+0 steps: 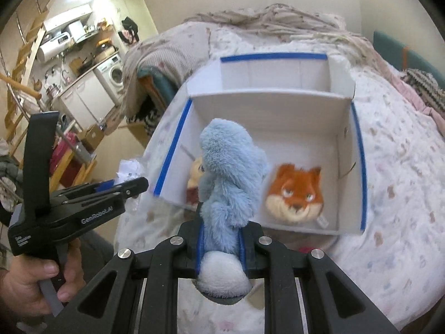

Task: Organize soft objects
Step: 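Carry the bag and blue plush into the box and open both tools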

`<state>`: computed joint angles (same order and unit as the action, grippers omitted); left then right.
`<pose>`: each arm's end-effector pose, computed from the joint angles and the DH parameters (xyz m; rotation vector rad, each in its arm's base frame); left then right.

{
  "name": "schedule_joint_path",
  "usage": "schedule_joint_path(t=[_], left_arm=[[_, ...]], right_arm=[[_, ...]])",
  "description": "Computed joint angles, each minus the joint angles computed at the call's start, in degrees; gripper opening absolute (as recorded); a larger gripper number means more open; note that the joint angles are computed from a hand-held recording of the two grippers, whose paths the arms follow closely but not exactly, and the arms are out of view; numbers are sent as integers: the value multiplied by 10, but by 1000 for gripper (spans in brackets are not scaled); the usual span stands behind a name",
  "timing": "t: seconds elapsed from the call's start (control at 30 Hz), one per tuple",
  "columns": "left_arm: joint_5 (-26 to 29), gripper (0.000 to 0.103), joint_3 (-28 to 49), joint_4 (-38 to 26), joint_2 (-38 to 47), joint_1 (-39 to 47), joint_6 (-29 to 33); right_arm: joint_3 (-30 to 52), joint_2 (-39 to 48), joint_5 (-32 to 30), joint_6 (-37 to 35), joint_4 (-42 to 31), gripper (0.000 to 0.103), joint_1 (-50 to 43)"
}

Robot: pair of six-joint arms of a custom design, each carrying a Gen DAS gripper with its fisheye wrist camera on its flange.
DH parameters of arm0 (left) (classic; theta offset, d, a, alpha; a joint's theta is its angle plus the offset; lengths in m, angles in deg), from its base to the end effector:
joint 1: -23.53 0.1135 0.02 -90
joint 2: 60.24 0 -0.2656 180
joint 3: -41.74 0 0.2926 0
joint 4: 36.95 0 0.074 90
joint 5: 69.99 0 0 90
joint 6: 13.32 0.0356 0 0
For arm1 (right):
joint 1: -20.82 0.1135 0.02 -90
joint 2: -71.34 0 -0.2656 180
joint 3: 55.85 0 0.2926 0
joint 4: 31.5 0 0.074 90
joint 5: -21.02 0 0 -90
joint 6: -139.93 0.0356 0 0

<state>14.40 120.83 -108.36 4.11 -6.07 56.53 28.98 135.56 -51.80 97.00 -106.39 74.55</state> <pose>0.2175 -0.1195 0.3359 0.1739 2.5605 -0.2091 0.1513 0.1884 0.3680 -0.0237 2.4975 0.3792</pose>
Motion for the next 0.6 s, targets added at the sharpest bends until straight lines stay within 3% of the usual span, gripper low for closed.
schedule_joint_path(t=[0.17, 0.23, 0.6], left_arm=[[15, 25, 58, 18, 63, 4, 13], [46, 25, 84, 28, 99, 10, 25], [40, 25, 164, 64, 237, 17, 63]], right_arm=[[12, 13, -23, -48, 25, 21, -60], [12, 19, -36, -69, 39, 21, -86], [-6, 75, -111, -142, 112, 21, -209]])
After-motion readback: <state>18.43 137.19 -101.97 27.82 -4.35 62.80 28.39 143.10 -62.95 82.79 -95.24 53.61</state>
